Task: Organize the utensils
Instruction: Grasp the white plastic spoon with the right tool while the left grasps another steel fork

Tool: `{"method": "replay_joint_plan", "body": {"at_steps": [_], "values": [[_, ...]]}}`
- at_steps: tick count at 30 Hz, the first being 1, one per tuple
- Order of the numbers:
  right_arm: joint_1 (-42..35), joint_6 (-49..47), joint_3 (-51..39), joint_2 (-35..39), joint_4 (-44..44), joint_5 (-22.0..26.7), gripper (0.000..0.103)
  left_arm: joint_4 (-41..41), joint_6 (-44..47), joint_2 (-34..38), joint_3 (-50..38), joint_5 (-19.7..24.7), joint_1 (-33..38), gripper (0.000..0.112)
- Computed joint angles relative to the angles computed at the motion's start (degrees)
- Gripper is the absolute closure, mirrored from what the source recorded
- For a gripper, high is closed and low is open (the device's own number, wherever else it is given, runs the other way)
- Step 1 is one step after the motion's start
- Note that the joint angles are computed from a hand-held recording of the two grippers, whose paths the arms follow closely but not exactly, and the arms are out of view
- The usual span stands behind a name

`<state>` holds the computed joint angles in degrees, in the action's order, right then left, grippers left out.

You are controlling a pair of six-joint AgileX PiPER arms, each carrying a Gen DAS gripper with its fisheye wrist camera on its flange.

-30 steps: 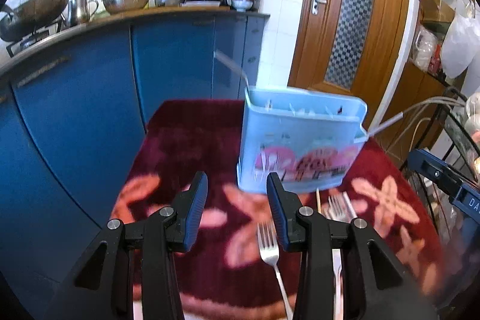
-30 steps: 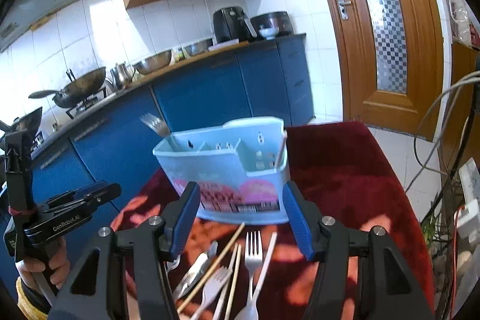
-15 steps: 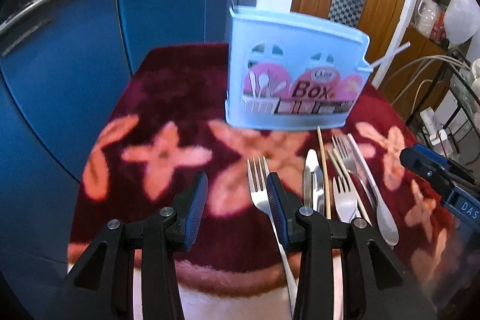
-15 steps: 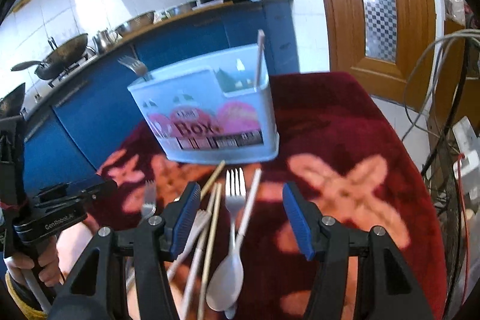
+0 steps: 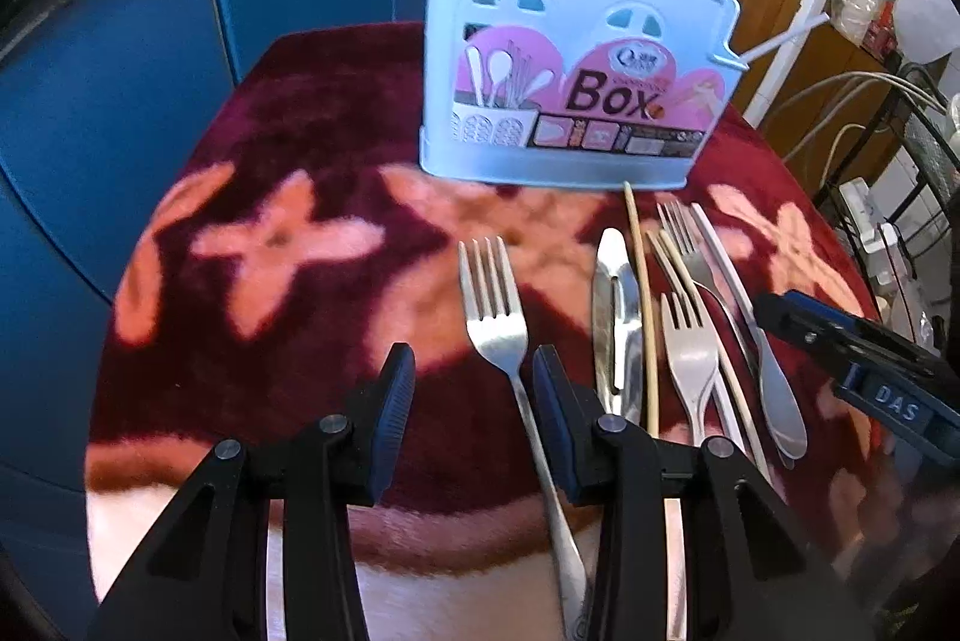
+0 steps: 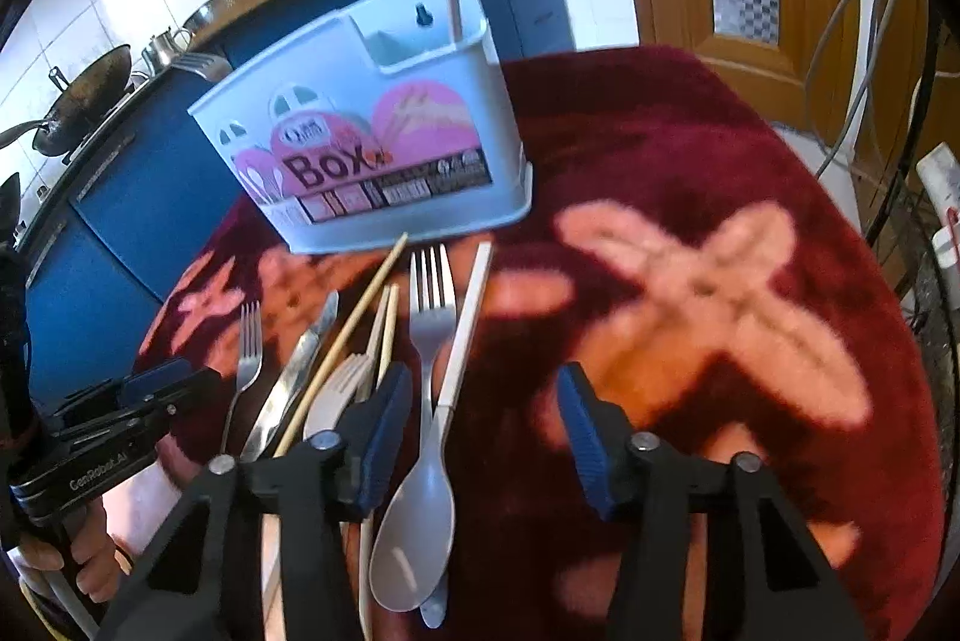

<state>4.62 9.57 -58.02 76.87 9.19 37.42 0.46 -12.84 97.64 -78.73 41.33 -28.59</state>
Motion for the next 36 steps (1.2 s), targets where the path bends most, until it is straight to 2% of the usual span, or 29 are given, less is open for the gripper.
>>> {"method": "replay_joint_plan", "body": {"at_steps": [9, 15, 21, 23, 24, 36], "values": [[2.6, 4.0, -0.9, 1.6, -6.2, 1.1, 0.058, 2.4, -1.5, 2.4, -1.3, 1.5, -1.6, 0.071], [2.0, 3.1, -0.8, 1.9, -5.8, 0.7, 0.059, 6.0, -3.7, 3.4, -1.9, 1.6, -2.9, 0.071], [2.0, 2.9, -1.0, 2.1, -5.9, 0.7, 0.06, 6.1, -3.8, 3.4, -2.0, 1.7, -2.9, 0.071], [2.1, 2.9, -1.1, 2.2, -6.3, 0.9, 0.063, 6.2, -3.7, 3.4, -2.1, 1.8, -2.9, 0.071], [2.4, 3.8, -1.2, 2.4, -7.7, 1.2, 0.067, 6.4, -3.6, 3.4, -2.0, 1.8, -2.9, 0.071], [1.7, -0.5, -1.9, 2.7, -6.1, 2.4, 0.074, 6.4, -3.0, 3.7, -2.7, 2.7, -3.3, 0.073]]}}
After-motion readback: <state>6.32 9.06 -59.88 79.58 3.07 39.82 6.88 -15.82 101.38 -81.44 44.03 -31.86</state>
